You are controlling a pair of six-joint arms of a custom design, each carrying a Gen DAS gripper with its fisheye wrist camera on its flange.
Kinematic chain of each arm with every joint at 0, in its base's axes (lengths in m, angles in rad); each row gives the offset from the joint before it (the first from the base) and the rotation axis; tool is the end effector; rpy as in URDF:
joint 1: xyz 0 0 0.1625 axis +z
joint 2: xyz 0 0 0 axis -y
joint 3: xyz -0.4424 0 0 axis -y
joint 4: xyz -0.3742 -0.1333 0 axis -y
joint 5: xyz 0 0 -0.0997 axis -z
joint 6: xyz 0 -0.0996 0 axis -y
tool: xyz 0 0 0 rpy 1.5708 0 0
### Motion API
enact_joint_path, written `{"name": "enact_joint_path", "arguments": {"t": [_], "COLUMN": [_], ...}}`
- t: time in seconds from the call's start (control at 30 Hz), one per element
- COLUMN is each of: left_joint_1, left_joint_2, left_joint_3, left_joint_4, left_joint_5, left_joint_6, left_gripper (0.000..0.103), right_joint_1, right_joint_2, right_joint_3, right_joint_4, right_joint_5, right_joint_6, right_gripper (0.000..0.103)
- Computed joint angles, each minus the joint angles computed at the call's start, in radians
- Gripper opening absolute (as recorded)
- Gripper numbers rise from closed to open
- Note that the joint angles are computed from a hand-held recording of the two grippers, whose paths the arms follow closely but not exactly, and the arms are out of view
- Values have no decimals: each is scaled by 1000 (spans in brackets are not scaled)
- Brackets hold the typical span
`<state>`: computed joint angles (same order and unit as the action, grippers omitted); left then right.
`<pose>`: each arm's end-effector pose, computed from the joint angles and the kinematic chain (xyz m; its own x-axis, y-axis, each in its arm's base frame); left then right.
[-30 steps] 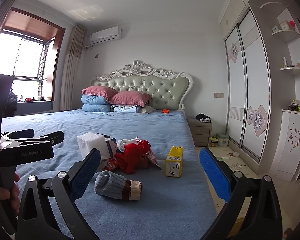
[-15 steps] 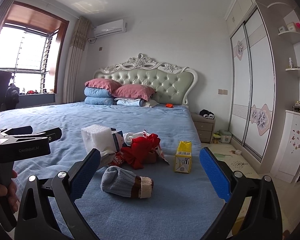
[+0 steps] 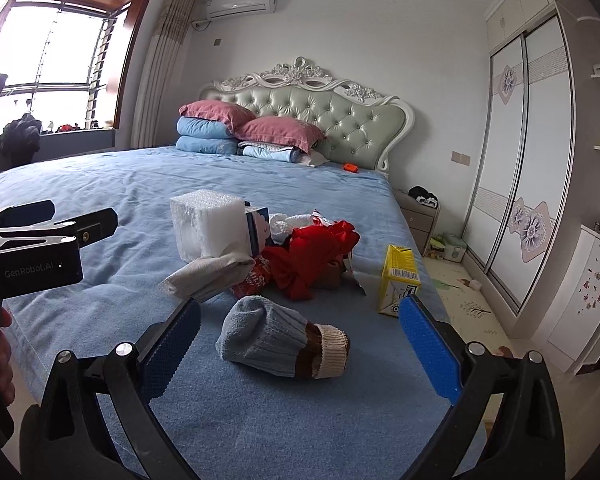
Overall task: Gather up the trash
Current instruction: 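Grasp the grey knit sock with the right tool while the left grasps the white cloth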
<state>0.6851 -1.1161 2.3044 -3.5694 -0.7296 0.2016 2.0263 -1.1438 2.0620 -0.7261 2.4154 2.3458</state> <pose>-0.2177 -0.4459 0.2393 -0.7161 0.2582 -0.6485 0.6911 0.3924 -0.6069 0.2536 -0.3839 0.1574 -0.5832 0.1343 0.8012 -0.7155 0.3822 -0.5849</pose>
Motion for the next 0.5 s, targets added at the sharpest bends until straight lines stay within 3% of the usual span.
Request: {"name": "enact_joint_path", "arguments": {"t": [0.33,0.47,0.5], "left_joint_1": [21,19,18], "left_joint_2": [10,15,21], "left_joint_3": [-26,-33,-36], "left_joint_4": [48,63,65], "left_joint_5": [-4,-7,-7], "left_joint_6": [12,16,18], "left_gripper": [99,99,99], "right_joint_1": [-38,-69,-76], "right_joint_2": [61,110,117], "right_joint_3": [-166,-250,-263], "right_joint_4": [334,511,543], "right_joint_5": [24,28,29], "right_joint_6": [184,302,329], "right_gripper": [95,95,90]}}
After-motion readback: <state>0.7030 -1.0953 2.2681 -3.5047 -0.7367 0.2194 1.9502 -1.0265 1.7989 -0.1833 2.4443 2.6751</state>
